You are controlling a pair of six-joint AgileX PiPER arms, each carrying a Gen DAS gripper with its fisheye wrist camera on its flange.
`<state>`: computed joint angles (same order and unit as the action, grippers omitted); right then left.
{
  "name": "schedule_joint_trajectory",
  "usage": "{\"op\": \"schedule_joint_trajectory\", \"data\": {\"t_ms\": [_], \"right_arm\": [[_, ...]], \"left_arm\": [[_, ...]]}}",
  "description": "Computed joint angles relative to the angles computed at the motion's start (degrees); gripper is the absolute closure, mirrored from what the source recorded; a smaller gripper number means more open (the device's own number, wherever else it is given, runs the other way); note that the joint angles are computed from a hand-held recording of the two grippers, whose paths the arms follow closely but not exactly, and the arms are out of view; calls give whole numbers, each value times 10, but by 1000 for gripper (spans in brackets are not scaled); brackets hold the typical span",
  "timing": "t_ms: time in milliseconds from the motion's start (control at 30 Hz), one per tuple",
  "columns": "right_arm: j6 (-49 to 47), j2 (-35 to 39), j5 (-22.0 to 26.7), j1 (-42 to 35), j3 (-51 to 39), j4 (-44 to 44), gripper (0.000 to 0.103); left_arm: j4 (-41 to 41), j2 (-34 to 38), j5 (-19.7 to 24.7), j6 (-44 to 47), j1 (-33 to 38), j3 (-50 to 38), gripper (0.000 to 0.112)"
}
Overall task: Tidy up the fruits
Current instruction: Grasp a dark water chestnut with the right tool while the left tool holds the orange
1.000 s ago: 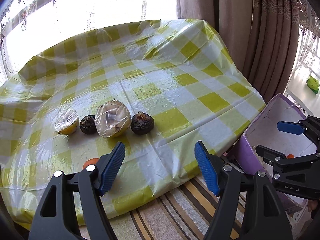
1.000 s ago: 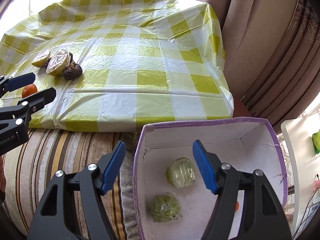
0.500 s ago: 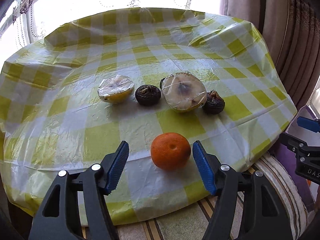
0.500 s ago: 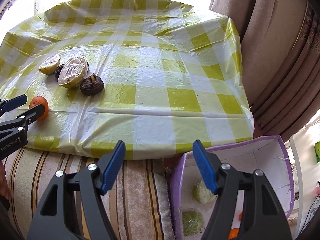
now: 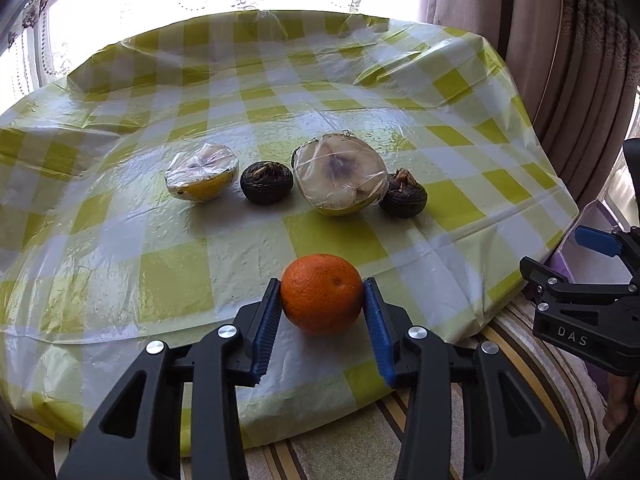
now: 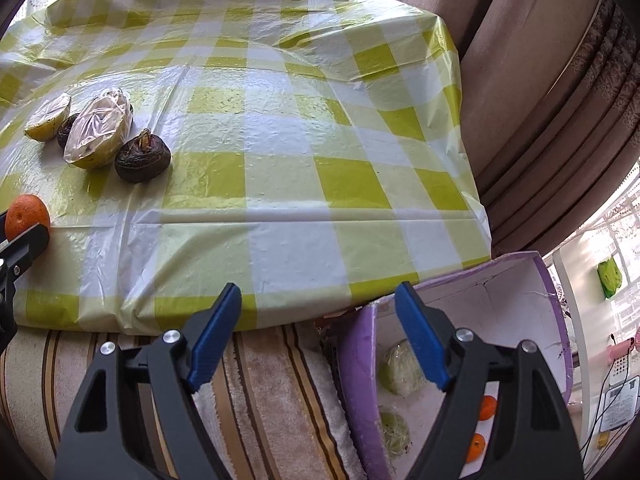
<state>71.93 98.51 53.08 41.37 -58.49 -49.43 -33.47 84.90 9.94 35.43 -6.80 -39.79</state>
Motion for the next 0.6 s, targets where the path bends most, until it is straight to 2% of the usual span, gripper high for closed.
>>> {"op": "schedule_joint_trajectory", "data": {"t_ms": [133,200,400,500,600], "right_arm": [[4,7,6,2,-6,-2,22],[4,9,10,3,-8,-3,22],[2,7,-5,-6,-10,6,22],[10,-14,-53,-18,8,8,22],[3,-45,-160,-46,36,25,22]], "left_arm": [[-77,-1,10,76,13,1,72],[-79,-1,8,71,17,1,72],[-180,0,19,158,47,1,73],[-226,-2,22,201,59,4,73],[-256,0,24,226,66,5,73]]}}
